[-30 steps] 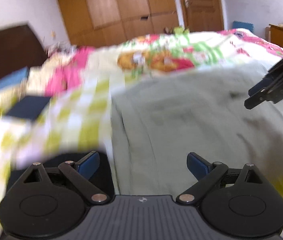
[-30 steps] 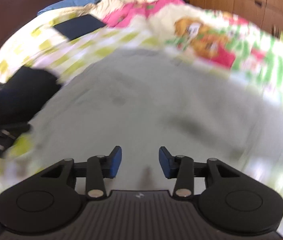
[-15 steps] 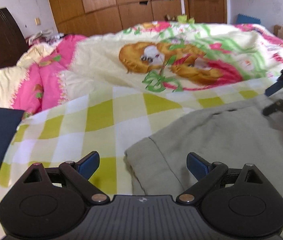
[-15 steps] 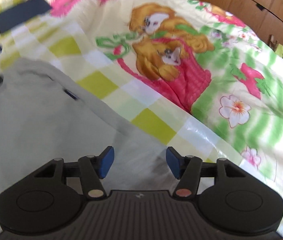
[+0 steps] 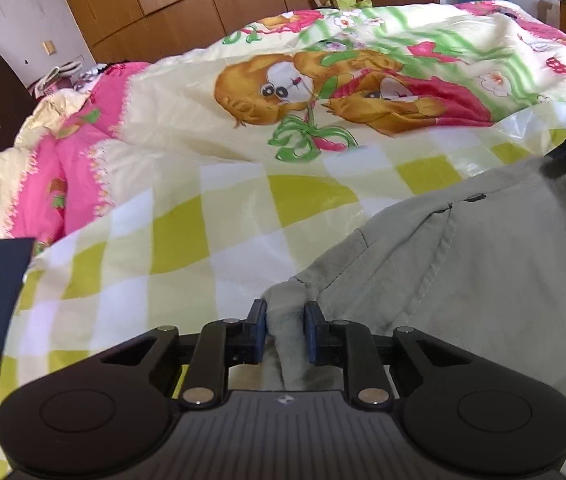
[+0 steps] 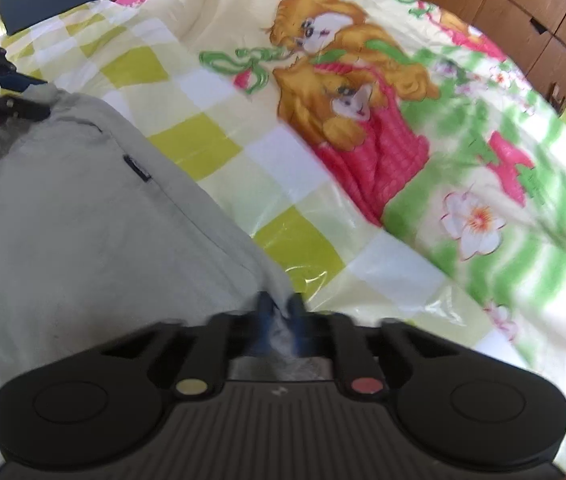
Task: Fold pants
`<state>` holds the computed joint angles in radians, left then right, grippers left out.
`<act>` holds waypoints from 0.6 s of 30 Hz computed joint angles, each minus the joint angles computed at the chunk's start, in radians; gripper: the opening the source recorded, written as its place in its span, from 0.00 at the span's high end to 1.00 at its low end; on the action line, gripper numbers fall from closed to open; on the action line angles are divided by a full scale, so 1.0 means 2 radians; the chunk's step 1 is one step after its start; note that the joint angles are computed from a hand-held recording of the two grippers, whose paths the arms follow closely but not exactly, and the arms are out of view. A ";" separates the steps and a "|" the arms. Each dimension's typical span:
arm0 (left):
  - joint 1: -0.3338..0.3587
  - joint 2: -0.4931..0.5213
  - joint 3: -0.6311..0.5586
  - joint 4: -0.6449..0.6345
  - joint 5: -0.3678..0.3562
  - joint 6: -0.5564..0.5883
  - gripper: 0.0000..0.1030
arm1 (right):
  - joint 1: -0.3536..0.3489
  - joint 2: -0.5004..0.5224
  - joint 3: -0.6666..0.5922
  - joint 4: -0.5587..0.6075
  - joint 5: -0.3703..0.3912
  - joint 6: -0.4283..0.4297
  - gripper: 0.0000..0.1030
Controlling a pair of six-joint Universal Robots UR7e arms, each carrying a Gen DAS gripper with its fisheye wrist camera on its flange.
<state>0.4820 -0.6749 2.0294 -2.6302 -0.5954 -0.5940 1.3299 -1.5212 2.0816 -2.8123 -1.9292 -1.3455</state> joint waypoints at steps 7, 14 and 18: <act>-0.028 -0.037 0.041 0.023 -0.005 -0.031 0.81 | -0.009 -0.117 0.050 0.058 0.072 0.000 0.97; -0.114 -0.078 0.115 0.040 -0.021 -0.107 0.81 | -0.068 -0.321 0.107 0.230 0.149 -0.043 0.97; -0.139 -0.071 0.118 0.012 -0.024 -0.080 0.76 | -0.102 -0.395 0.144 0.266 0.162 -0.088 0.97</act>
